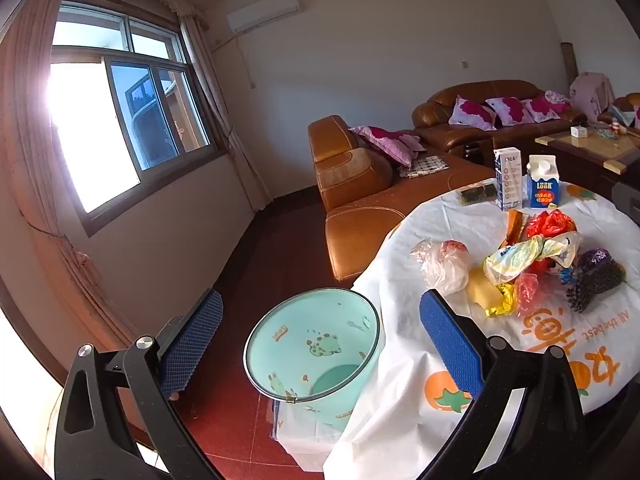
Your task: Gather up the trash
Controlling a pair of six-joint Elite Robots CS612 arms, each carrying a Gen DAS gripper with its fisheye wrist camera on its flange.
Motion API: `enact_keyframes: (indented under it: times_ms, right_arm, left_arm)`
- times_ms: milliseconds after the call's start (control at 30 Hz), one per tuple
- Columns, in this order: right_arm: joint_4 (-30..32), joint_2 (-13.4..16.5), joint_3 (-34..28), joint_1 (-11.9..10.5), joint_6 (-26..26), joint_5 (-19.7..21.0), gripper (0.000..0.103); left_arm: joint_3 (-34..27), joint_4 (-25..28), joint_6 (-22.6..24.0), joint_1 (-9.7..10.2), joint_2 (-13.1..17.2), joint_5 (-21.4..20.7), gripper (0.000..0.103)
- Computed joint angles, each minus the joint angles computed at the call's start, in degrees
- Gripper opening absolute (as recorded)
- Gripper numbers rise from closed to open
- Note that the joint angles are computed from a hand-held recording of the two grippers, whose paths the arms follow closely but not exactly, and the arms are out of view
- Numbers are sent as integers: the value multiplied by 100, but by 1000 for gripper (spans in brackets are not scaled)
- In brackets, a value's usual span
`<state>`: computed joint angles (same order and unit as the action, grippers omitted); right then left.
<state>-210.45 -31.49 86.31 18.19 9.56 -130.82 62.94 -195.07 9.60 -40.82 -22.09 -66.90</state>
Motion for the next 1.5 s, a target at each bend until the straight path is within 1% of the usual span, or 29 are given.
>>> enact_keyframes:
  times_ms: [67, 133, 333, 1500]
  right_arm:
    - [-40, 13, -12, 2, -34, -12, 98]
    - [-23, 13, -14, 1, -28, -15, 98]
    - [-59, 21, -18, 4, -55, -24, 98]
    - [-36, 10, 3, 18, -47, -20, 98]
  left_arm:
    - [-14, 34, -5, 2, 3, 2, 97]
    - [51, -47, -108, 13, -32, 28, 97]
    - [-18, -77, -4, 9, 6, 106, 97]
    - [-46, -152, -69, 43, 17, 193, 97]
